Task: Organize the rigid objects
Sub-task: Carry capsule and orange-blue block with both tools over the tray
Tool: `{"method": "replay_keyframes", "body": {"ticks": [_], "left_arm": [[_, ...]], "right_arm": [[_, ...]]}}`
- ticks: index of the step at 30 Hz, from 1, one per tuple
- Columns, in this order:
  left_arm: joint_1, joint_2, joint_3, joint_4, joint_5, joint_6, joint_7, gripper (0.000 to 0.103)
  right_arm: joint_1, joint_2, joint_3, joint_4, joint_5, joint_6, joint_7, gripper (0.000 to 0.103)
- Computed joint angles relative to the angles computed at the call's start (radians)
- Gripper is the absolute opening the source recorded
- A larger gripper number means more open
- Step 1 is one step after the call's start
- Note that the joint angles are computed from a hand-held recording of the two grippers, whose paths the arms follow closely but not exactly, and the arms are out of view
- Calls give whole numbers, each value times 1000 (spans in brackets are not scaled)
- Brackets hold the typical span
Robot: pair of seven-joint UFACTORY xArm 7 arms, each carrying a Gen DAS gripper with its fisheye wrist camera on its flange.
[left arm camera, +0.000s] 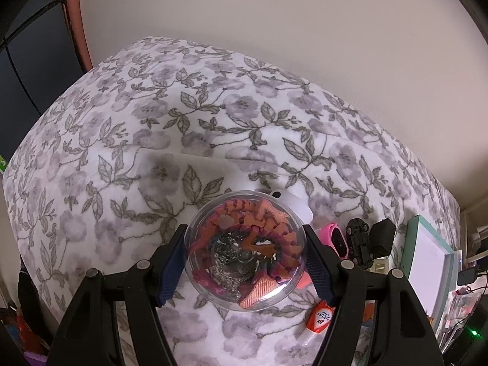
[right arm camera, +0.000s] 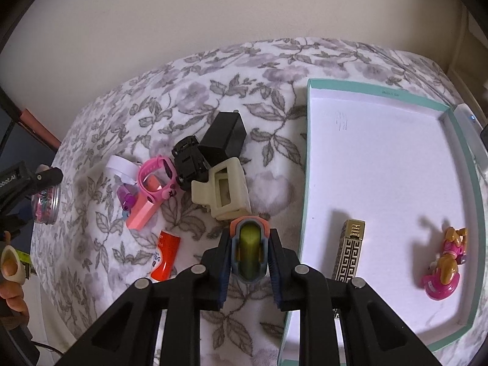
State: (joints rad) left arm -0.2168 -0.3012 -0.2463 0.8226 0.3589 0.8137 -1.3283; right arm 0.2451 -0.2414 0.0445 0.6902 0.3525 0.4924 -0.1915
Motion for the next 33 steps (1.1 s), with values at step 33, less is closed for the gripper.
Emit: {"method": "replay_keyframes", "body": {"ticks": [33], "left_arm": [[-303,485,-19,516,151,-25,148,73]], "right_arm": [[-249,-15,-135,66,-91,-42,85,23]]}}
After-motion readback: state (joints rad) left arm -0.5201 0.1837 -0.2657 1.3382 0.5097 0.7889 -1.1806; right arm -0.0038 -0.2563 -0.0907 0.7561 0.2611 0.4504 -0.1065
